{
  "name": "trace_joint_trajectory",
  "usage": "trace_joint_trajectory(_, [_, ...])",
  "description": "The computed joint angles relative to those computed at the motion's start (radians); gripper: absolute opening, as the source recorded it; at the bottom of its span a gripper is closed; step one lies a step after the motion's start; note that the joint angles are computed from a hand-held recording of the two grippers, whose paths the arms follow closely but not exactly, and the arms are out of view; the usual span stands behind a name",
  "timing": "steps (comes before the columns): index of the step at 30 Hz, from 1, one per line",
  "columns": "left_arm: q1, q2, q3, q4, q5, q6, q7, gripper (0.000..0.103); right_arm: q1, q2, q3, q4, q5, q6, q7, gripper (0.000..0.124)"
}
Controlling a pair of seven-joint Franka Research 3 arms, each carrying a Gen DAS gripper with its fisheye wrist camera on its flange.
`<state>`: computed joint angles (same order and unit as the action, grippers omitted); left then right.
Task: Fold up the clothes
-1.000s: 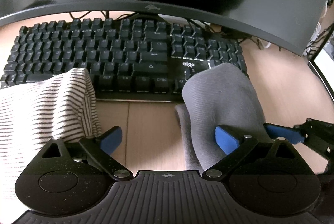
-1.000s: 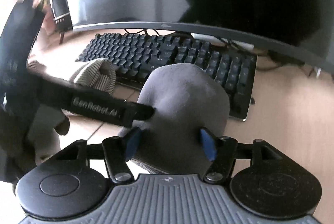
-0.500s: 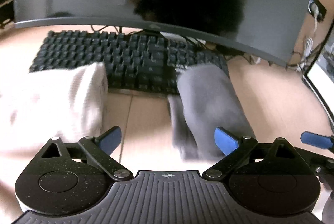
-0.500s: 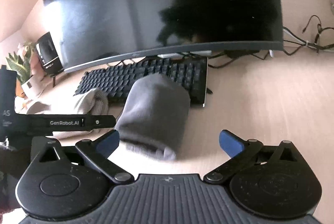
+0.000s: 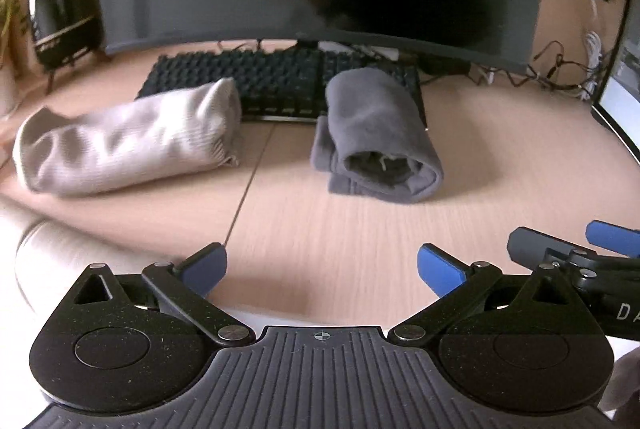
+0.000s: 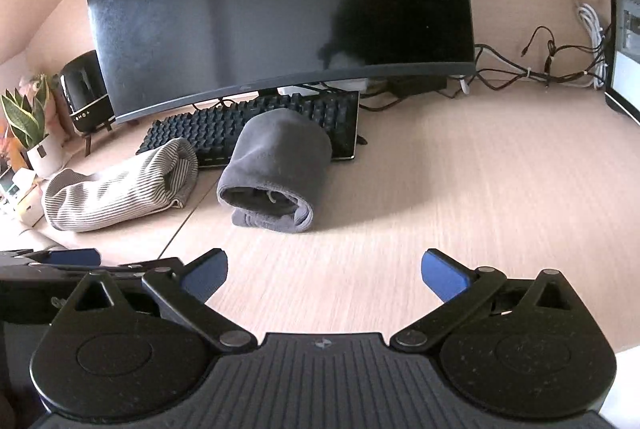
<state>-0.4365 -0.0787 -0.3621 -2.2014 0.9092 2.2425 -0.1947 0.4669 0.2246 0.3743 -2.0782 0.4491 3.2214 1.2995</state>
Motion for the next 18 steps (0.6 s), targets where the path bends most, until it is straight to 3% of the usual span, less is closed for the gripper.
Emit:
trace_joint_trajectory(2, [-0.004, 0.001, -0.004, 0.005, -0.009, -0.017, 0.0, 0.103, -0.053, -0.007, 0.061, -0.008, 0.024, 0.004, -0.041, 0.103])
trace_joint_trajectory(3, [-0.008, 0.007, -0.008, 0.014, -0.015, -0.037, 0.002, 0.103, -0.042, -0.014, 0.048, -0.013, 0.013, 0.0, -0.039, 0.103])
trace_joint_trajectory(6, [-0.022, 0.023, -0.013, 0.032, -0.033, -0.081, 0.006, 0.103, 0.095, -0.03, -0.105, -0.019, -0.063, -0.026, 0.028, 0.103])
trace_joint_trajectory(9, [-0.029, 0.012, -0.01, 0.018, -0.041, -0.069, -0.015, 0.103, 0.164, -0.037, -0.193, -0.013, -0.135, -0.069, 0.108, 0.103])
trace_joint_trajectory(16, [-0.032, 0.006, -0.011, 0.014, -0.051, -0.074, -0.017, 0.103, 0.137, -0.043, -0.168, -0.021, -0.167, -0.071, 0.128, 0.103])
trace_joint_trajectory(18, [-0.032, 0.002, -0.011, 0.013, -0.05, -0.077, -0.014, 0.103, 0.152, -0.045, -0.187, -0.024, -0.188, -0.07, 0.149, 0.103])
